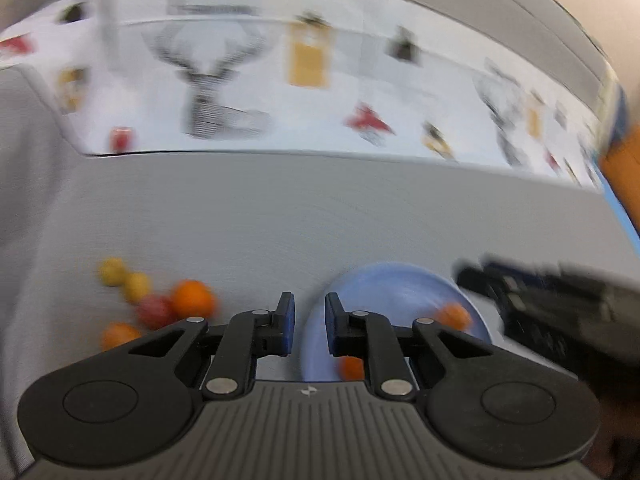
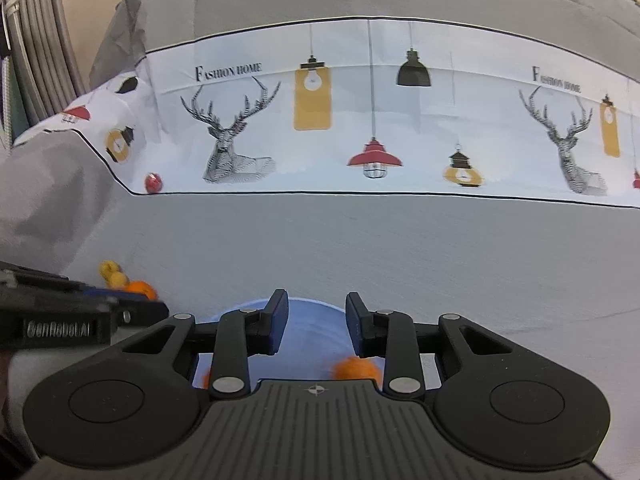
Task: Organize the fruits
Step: 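Move both open tools from the plate to the fruit cluster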
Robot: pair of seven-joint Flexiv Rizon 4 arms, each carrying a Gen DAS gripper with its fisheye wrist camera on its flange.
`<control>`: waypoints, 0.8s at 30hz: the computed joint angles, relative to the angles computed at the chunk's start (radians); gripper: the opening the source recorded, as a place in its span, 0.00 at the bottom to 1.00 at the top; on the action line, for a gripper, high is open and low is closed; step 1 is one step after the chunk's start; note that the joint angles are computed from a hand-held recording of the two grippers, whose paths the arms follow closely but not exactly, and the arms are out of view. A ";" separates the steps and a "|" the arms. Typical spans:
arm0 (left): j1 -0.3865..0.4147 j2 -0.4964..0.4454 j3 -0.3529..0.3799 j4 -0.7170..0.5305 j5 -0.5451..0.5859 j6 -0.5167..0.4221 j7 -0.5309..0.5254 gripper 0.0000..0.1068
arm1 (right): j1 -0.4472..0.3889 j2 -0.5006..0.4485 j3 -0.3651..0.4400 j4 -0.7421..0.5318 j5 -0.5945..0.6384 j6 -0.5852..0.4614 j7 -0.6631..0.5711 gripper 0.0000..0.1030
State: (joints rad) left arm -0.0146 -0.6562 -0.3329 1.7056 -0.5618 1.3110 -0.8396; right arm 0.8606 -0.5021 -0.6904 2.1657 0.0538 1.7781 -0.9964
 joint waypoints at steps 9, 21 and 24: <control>0.018 -0.034 0.095 -0.114 -0.046 0.046 -0.285 0.05 | -0.393 -0.033 0.491 -0.170 -0.078 0.061 -0.019 0.06; 0.027 -0.081 0.144 -0.198 0.058 -0.029 -0.449 0.05 | -0.576 -0.218 0.755 -0.462 -0.239 -0.114 0.030 0.55; 0.019 -0.120 0.154 -0.264 0.080 -0.074 -0.465 0.07 | -0.599 -0.253 0.789 -0.518 -0.250 -0.182 0.037 0.55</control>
State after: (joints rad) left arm 0.0048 -0.7757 -0.1789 1.4417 -0.4820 1.2374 -1.3045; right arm 0.2616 -0.7552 0.0983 1.6477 -0.1957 1.5959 -0.9593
